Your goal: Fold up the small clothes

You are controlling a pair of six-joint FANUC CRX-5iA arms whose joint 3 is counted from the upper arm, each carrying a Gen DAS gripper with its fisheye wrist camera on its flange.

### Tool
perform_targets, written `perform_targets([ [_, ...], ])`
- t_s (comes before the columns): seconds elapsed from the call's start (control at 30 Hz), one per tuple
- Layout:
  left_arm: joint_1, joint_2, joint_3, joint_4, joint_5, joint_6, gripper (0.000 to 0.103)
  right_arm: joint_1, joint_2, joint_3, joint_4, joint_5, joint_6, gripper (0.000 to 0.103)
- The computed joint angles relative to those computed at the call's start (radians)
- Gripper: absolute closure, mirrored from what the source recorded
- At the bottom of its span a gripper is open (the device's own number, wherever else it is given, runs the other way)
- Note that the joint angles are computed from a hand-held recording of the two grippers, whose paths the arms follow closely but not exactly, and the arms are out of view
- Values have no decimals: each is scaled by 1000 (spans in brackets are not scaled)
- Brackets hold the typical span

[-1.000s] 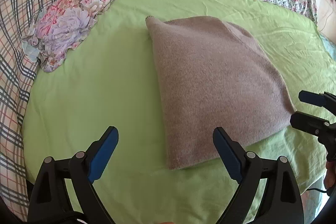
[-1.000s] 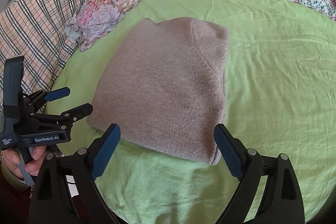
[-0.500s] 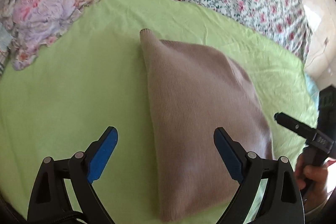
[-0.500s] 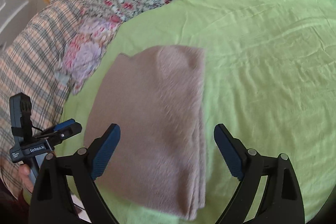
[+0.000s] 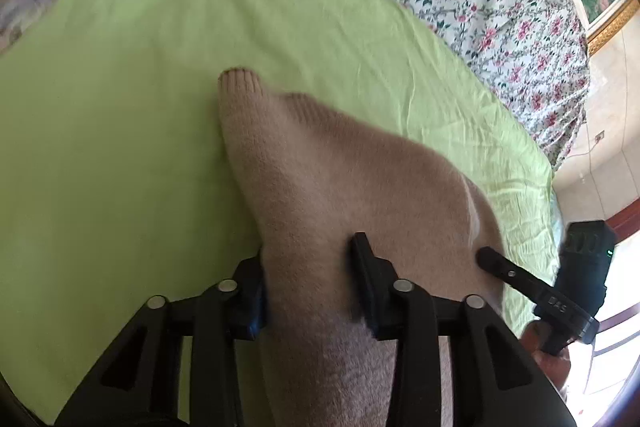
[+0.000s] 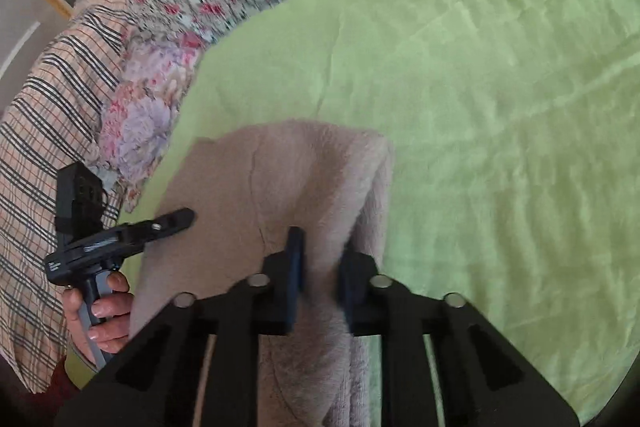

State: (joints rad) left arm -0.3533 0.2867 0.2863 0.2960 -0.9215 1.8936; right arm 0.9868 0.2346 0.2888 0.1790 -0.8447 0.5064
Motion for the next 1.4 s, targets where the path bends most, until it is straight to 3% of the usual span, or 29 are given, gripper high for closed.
perform_targets([
  [0.07, -35, 3, 60, -134, -5, 45, 81, 4, -18, -34, 40, 32, -33, 92],
  [0.17, -61, 29, 110, -225, -27, 86, 83, -9, 21, -4, -9, -20, -1, 92],
  [0.33, -59, 34, 105, -237, -16, 95, 84, -5, 29, -8, 11, -20, -6, 93],
  [0.5, -89, 31, 136, -307, -62, 122, 84, 9, 11, -45, 56, -19, -58, 93],
  [0.63, -71, 34, 132, -270, -83, 117, 80, -2, 18, -26, 21, -28, -63, 91],
  [0.73, -76, 13, 128, -291, -92, 136, 73, 13, 2, -30, 58, -60, -108, 90],
  [0.9, -96, -68, 81, -340, -97, 173, 75, 59, -54, -72, 135, -100, -186, 85],
  [0.97, -115, -96, 72, -367, -107, 182, 75, 85, -76, -88, 167, -113, -210, 81],
  [1.03, -142, -127, 59, -397, -125, 192, 73, 112, -99, -107, 191, -117, -228, 62],
  [1.17, -209, -178, 33, -456, -154, 228, 56, 166, -122, -118, 224, -141, -236, 58],
  [1.3, -302, -183, 59, -555, -239, 285, 34, 210, -129, -107, 228, -172, -212, 56],
  [1.4, -361, -189, 64, -614, -293, 310, 27, 248, -128, -100, 249, -204, -195, 41],
])
